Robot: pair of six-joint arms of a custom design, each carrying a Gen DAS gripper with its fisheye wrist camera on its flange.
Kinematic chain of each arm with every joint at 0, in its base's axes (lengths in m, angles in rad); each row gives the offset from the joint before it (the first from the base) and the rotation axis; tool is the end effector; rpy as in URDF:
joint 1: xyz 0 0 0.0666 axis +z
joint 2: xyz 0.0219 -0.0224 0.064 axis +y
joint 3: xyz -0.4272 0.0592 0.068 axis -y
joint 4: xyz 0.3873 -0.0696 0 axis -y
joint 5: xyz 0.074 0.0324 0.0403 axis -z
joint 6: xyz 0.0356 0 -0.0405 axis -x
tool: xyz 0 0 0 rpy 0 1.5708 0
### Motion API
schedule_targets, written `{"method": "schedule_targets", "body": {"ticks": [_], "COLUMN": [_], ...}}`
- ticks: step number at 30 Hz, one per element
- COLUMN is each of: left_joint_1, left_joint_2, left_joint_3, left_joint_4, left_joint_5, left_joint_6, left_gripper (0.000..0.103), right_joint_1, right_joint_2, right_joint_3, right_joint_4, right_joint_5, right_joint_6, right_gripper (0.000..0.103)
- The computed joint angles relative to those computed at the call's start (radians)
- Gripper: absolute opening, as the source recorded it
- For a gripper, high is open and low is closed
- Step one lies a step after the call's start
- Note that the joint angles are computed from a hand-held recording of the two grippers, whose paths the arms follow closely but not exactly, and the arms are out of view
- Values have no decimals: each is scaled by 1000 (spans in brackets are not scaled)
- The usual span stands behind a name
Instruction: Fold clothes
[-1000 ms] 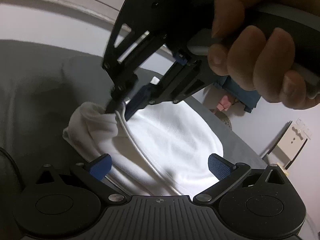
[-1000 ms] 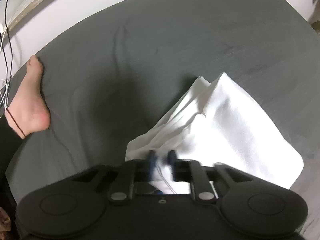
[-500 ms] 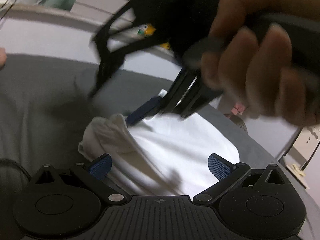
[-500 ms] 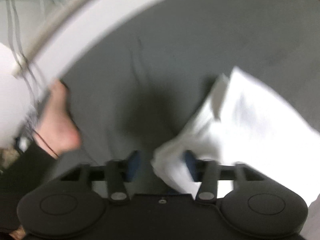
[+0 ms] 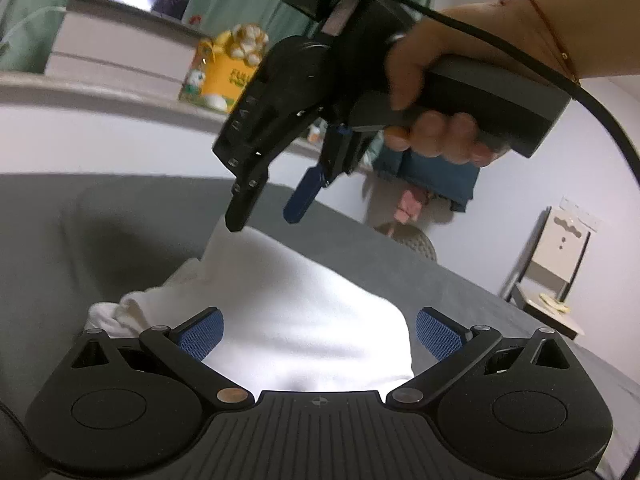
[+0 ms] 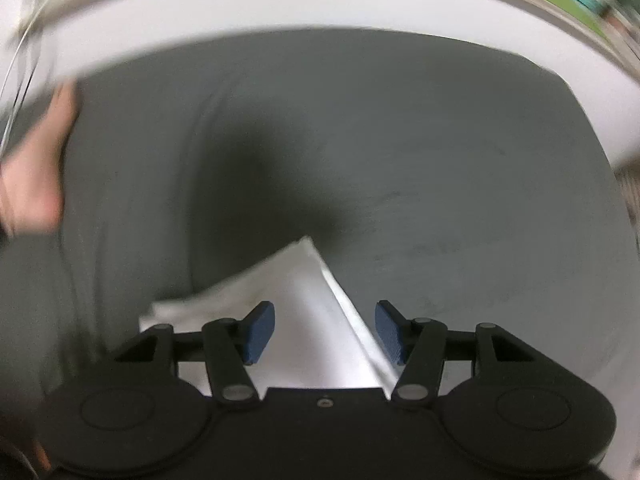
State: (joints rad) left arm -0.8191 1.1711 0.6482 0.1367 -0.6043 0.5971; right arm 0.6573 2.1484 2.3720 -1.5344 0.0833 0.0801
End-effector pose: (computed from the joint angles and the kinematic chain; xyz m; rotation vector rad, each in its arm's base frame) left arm 0.2531 -0.2418 0.3181 -0.1819 1.8946 -0.3742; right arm 0.5702 0.4359 0.4314 -1.0194 2.6817 -0.0079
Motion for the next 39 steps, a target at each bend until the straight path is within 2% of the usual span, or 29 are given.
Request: {"method": "schedule_targets", "body": {"ticks": [4, 7, 10, 12, 15, 18, 19, 21, 23, 24, 25, 26, 29, 31, 33, 35, 38, 39], "left_joint_1": [54, 77, 58, 39, 13, -7, -11, -9, -12, -15, -12, -6, -7, -12, -20, -26, -22, -20], "left_joint_2": [39, 84, 120, 135, 130, 139, 141, 142, 145, 150, 154, 150, 137, 131, 128, 124, 115, 116], "left_joint_3": [10, -7, 0, 7, 15, 30, 31, 32, 38, 50, 58, 57, 37, 21, 4, -5, -8, -10], "left_joint_4": [-33, 11, 14, 4, -46, -73, -75, -87, -106, -149, -190, -198, -138, -85, -31, -2, 24, 35], "left_joint_5": [17, 43, -1, -47, -115, -184, -198, -203, -234, -262, -265, -245, -244, -256, -270, -287, -295, -294], "left_joint_6": [81, 107, 99, 90, 109, 133, 140, 147, 161, 189, 222, 237, 232, 224, 215, 212, 203, 197], "left_gripper": [103, 103, 103, 103, 103, 103, 103, 103, 103, 103, 103, 103, 103, 103, 103, 103, 103, 103], "right_joint_1": [-12, -22, -44, -41, -45, -58, -64, -67, -74, -78, -82, -87, -105, -112, -113, -112, -105, -99], "right_joint_2": [39, 80, 107, 115, 96, 62, 67, 67, 43, 32, 24, 19, 3, -4, -21, -39, -38, -33], "right_joint_3": [62, 116, 132, 103, 10, -54, -52, -75, -152, -189, -222, -243, -282, -279, -290, -312, -327, -320], "right_joint_4": [-64, -103, -100, -73, 26, 128, 135, 176, 282, 337, 379, 396, 425, 407, 404, 428, 443, 422], "right_joint_5": [-25, -85, -171, -205, -244, -283, -313, -322, -346, -357, -358, -364, -423, -436, -425, -420, -435, -428], "right_joint_6": [222, 275, 307, 292, 288, 261, 236, 209, 144, 110, 63, 33, -29, -22, 3, 4, -9, 14], "right_gripper": [54, 48, 35, 13, 10, 9, 9, 9, 8, 7, 7, 7, 8, 14, 40, 49, 49, 40]}}
